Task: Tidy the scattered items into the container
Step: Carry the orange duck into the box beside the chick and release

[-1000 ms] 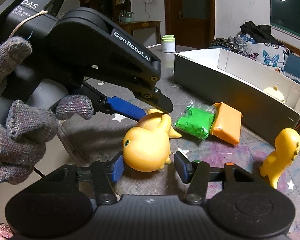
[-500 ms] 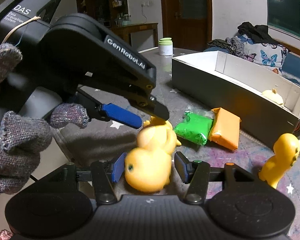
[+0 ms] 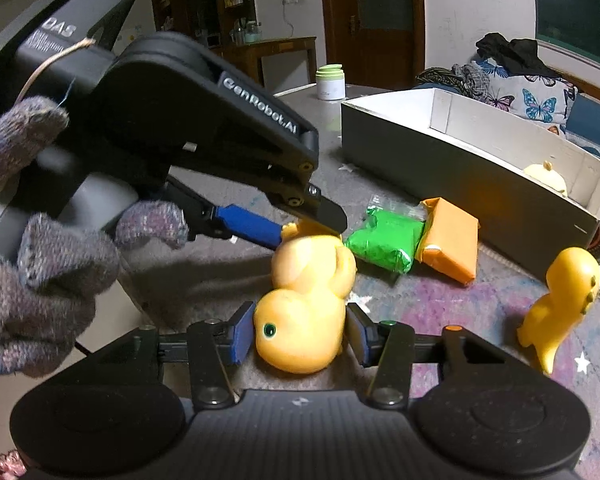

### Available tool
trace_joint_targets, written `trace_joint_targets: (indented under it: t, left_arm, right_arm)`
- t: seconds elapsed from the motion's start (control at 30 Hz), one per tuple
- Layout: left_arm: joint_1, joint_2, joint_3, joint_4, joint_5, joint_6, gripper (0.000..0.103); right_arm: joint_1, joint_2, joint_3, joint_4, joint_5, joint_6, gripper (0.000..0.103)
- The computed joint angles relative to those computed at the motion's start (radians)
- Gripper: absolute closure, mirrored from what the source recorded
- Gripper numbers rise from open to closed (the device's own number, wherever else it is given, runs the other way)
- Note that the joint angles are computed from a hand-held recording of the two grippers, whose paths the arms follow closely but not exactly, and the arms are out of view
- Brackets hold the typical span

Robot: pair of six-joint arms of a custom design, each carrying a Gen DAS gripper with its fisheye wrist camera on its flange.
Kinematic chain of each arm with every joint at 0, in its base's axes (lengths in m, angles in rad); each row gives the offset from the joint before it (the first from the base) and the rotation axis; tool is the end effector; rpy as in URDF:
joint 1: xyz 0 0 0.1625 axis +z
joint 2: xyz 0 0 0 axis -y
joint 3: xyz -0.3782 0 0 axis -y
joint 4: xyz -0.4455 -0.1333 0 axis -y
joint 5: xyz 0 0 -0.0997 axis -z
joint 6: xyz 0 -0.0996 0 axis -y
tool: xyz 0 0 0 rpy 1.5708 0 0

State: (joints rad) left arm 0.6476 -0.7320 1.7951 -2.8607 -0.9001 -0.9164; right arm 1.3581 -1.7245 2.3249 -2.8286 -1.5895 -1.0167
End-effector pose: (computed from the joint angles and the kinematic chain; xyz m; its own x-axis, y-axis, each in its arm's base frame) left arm -0.3708 -0.5252 -0.0276 -0.9721 -0.1374 -0.1902 0.0096 0.7866 -0.6174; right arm 0.0336 -0.4671 0.2666 -0.6551 -0.5410 0.5274 -0.7411 0.5961 -0.3089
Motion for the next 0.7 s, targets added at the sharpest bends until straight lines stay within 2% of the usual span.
trace_joint_targets:
  t: [0.37, 0.7]
  left_arm:
    - [-0.035, -0.022, 0.017, -0.023, 0.040, 0.017, 0.063]
    - [-0.035, 0.035, -0.111, -0.043, 0.039, 0.157, 0.064]
  right_arm:
    - [0.005, -0.025, 0.022, -0.017, 0.033, -0.010, 0.055]
    - [0.019, -0.023, -0.019, -0.066, 0.078, 0.023, 0.055]
